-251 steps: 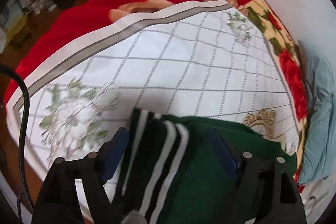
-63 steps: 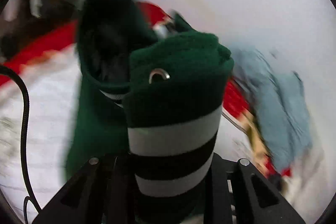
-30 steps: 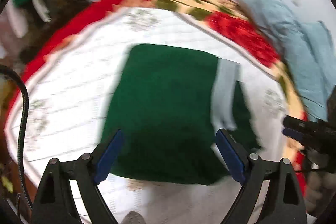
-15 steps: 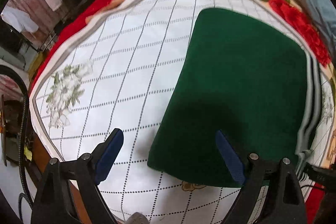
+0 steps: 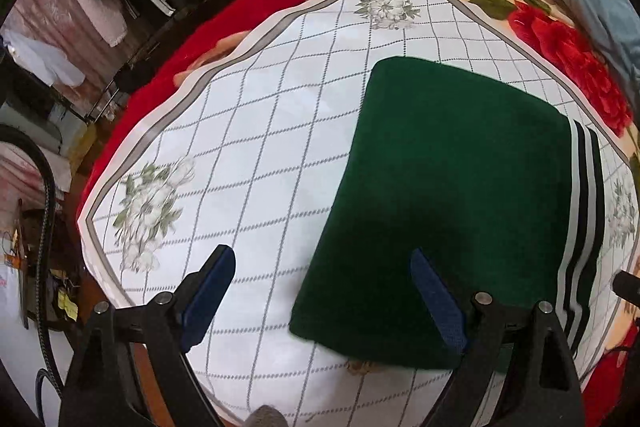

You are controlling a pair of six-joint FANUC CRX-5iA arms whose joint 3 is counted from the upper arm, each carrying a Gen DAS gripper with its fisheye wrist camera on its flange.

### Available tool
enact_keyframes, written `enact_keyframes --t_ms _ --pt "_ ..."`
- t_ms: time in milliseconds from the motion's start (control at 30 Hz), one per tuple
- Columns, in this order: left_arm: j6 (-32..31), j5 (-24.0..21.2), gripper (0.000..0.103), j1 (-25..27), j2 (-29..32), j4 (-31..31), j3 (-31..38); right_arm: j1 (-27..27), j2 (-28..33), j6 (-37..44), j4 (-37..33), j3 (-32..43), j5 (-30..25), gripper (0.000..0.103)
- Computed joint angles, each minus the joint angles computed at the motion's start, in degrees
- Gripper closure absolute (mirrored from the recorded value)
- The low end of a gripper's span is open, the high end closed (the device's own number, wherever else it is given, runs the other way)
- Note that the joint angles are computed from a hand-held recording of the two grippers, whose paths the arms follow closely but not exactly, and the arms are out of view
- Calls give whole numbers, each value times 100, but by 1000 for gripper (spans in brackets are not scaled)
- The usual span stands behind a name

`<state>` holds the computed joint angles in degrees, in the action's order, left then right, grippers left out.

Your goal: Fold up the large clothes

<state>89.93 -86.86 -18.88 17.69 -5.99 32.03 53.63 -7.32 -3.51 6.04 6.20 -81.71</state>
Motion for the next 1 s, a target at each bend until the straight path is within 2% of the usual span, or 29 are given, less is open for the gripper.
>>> enact_keyframes --t_ms 100,167,200,233,267,333,367,433,533,600,667,700,733,833,1000 --pt "52 -49 14 -147 325 -93 338 -436 472 516 -240 197 161 68" --pt "-14 -36 14 -252 475 -226 465 -627 559 648 -476 60 549 69" --pt "-64 -64 14 -279 540 -262 513 -656 579 588 -435 -60 586 73" --pt "-101 -74 14 -283 576 -268 521 -728 561 379 -498 -205 534 90" --pt "-120 -76 14 -281 584 -296 507 -858 458 193 -707 -426 656 100" --pt "-160 -83 14 -243 534 -322 444 -999 193 -2 -993 -802 1127 100" --pt "-174 -54 14 -174 447 -287 348 -950 167 71 -894 -758 1078 100" --pt "-169 -134 14 -99 357 -274 279 -711 257 241 -586 -424 598 99" --pt "-82 -309 14 84 73 -165 -9 -204 339 189 -289 80 -324 93" --pt "-153 -328 14 185 -208 -146 -362 277 306 -145 -240 236 -981 89" --pt "-258 -282 14 231 -523 -226 -815 593 223 -584 -384 243 -1380 67" --pt "-340 -329 14 229 -613 -278 -993 726 146 -822 -583 135 -1487 62" --pt "-411 -406 14 213 -670 -332 -1166 820 42 -1036 -807 -35 -1473 54" --pt "-455 -139 14 126 -926 -445 -1807 951 -234 -1428 -1356 -712 -1140 54" --pt "-410 403 14 -96 -987 -634 -2403 824 -149 -1112 -1816 -1315 -680 53"
